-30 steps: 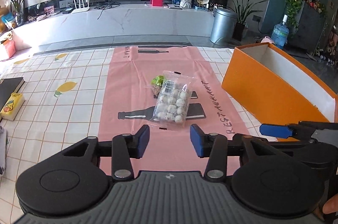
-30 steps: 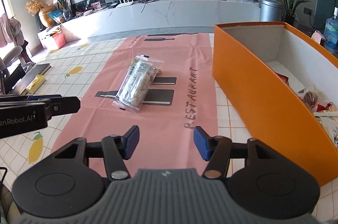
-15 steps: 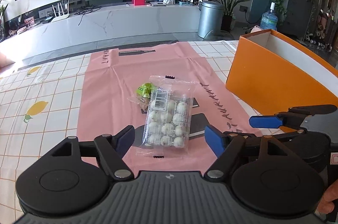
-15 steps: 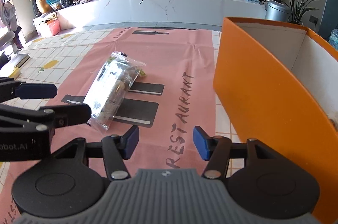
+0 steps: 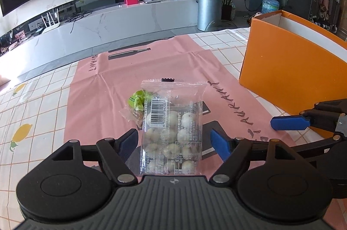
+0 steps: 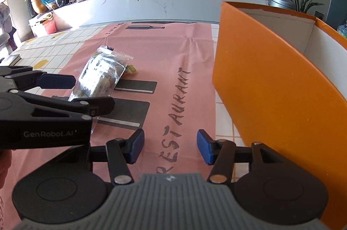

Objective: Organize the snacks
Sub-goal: 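Close the left tool on the clear pack of white round candies, then grasp the green-labelled clear pack with the right tool while the left tool holds candies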

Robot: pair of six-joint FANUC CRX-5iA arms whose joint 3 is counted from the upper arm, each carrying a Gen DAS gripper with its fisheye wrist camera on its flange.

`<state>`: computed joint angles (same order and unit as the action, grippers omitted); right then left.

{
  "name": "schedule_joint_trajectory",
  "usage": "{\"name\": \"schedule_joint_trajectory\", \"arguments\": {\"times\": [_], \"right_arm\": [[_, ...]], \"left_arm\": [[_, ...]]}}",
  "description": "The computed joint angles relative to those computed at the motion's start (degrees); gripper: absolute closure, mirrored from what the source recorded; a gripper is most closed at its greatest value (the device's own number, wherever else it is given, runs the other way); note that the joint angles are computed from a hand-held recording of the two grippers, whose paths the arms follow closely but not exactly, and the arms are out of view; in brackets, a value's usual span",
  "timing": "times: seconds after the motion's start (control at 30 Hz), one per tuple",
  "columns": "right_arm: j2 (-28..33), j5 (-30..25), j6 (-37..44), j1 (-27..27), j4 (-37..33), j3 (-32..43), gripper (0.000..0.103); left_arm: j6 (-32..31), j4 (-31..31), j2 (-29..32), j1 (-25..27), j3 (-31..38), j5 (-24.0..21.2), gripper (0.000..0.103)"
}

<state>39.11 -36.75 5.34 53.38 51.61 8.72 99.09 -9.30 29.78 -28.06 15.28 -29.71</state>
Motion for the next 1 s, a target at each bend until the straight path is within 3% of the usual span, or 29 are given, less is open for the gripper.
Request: {"name": "schedule_joint_trajectory", "arguments": {"times": [0.03, 0.1, 0.13, 0.4, 0.57, 0.77, 1.0], "right_arm": [[-0.02, 0.08, -0.01, 0.00, 0.18, -0.09, 0.051], [-0.26, 0.51, -1.13, -0.03, 1.19, -0.72, 0.051], [-0.33, 0.76, -1.56, -0.11, 1.59, -0.90, 0.051], [-1.04, 2.85, -4.58, -0.27, 4.74, -2.23, 0.051], [-0.97, 5.04, -5.44, -0.40, 4.36, -1.18, 0.048], [2.84, 5.25, -0.91, -0.57, 0.84, 6.54, 0.040], [10.21, 3.45, 4.29, -1.72, -8.03, 21.01, 0.038]], "left_arm": [[0.41, -0.47, 0.22, -0.08, 0.48, -0.64, 0.019], [-1.40, 1.43, 0.06, 0.29, -0.22, -0.10, 0.036], [-1.60, 2.02, -0.22, 0.41, -0.71, 0.16, 0.037], [3.66, 0.56, -4.56, 0.39, -4.58, 1.06, 0.039], [12.97, -5.21, -7.77, 0.47, -5.61, -1.11, 0.039], [16.80, -7.62, -8.40, 2.16, -5.01, -4.22, 0.039], [16.38, -6.97, -7.87, 4.07, -5.26, -3.37, 0.039]]}}
